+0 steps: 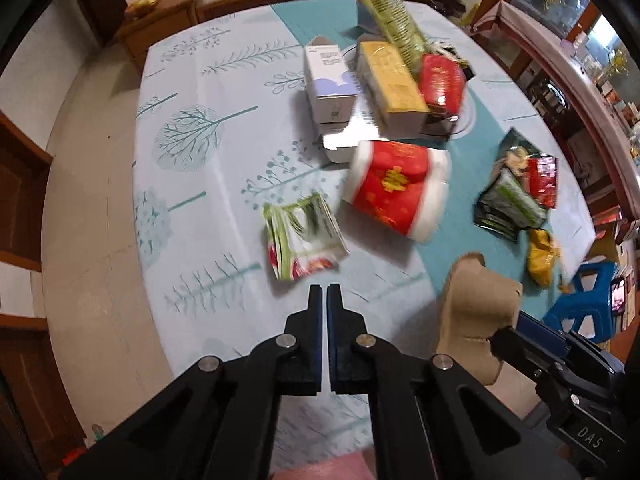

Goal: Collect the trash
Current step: 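Lift the brown pulp carton with the right tool and carry it to the bin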

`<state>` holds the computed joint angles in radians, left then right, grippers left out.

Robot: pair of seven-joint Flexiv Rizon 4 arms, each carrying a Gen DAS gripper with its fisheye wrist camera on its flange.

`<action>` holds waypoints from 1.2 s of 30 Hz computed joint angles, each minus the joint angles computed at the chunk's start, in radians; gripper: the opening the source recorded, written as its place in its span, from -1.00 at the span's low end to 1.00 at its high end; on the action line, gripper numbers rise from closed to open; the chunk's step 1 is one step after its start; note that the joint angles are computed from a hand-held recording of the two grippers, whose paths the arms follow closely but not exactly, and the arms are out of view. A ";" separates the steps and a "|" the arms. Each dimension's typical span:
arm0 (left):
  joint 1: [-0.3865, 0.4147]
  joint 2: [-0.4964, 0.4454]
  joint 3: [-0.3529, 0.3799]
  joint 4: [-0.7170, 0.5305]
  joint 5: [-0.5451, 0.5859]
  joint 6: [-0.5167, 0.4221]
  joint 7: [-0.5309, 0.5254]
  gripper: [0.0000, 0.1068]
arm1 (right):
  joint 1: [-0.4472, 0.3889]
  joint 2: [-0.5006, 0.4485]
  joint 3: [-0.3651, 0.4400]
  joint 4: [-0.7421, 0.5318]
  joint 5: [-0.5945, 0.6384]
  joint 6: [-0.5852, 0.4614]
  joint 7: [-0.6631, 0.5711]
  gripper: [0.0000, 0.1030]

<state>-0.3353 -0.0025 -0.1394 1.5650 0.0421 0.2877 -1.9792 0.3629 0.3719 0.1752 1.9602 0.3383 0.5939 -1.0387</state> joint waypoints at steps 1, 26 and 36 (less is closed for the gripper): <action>-0.009 0.009 -0.009 -0.004 0.009 -0.001 -0.022 -1.00 | -0.001 0.021 -0.006 0.007 0.005 0.000 -0.017 -0.25; -0.344 -0.152 -0.147 -0.177 0.138 -0.039 -0.495 -1.00 | -0.165 0.471 -0.298 0.175 0.132 -0.468 -0.349 -0.25; -0.416 -0.245 -0.124 -0.096 0.041 0.095 -0.447 -1.00 | -0.328 0.483 -0.328 0.350 0.141 -0.487 -0.386 -0.25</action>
